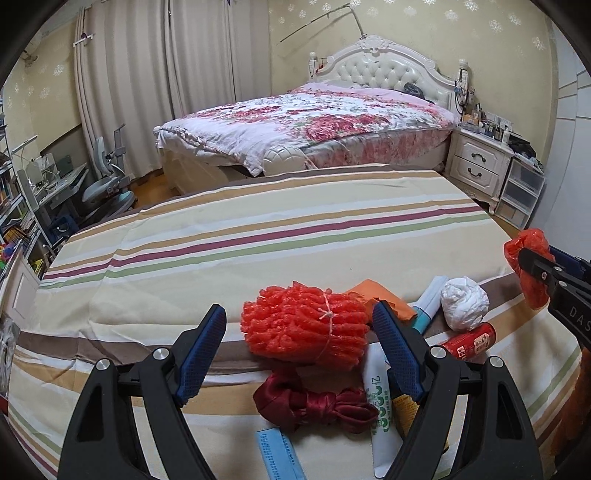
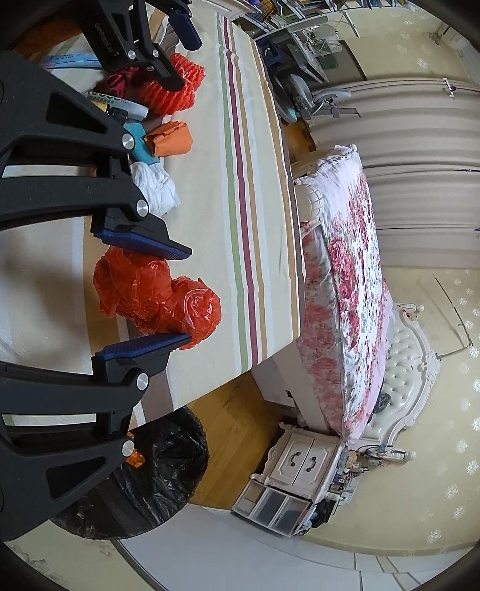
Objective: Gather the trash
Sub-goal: 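Grasp the red mesh bundle with the left gripper while the right gripper holds its net, then carry both red nets over the black bin and open both grippers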
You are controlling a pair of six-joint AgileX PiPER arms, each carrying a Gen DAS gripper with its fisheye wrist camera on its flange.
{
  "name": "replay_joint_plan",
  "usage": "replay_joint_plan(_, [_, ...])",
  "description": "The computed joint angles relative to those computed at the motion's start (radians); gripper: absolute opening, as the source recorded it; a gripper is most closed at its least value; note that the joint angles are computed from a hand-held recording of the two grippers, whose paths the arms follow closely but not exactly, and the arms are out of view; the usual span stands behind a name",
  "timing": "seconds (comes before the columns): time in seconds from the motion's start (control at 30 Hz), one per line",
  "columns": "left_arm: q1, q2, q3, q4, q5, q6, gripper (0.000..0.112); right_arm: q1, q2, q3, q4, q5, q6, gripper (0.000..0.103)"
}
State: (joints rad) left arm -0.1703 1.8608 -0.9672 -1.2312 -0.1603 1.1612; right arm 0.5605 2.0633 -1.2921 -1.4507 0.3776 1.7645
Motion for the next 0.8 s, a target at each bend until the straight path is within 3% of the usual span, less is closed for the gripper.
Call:
replay_joint_plan(0.1, [0.007,0.024,-0.024,-0.196,0.03,0.19,0.079,-0.007,-0.005,0.028,-0.046,-0.011,0.057,0.039])
replay_joint_plan(0.17, [0.007,0.028,-0.025,-0.208,0.033,0.202,0.079,-0.016,-0.004,0.035,-0.06,-0.021,0.073,0.039])
replay_joint_plan(0.3, [0.01,0.033,-0.026,-0.225,0.049,0.234,0.062,-0.025,-0.004,0.053,-0.098,-0.035,0.12,0.039])
replay_joint_plan(0.5, [-0.001,-0.003,0.022,0.168,0.016,-0.139,0.051,-0.029,-0.009,0.065,-0.119,-0.039,0.144,0.039])
replay_joint_plan(0.63, [0.002,-0.056,0.057,0.313,-0.008,-0.299,0.051,-0.035,-0.018,0.088,-0.177,-0.038,0.204,0.039])
replay_joint_plan(0.8, [-0.016,-0.123,0.074,0.38,-0.014,-0.381,0.051,-0.04,-0.054,0.138,-0.257,-0.02,0.287,0.039])
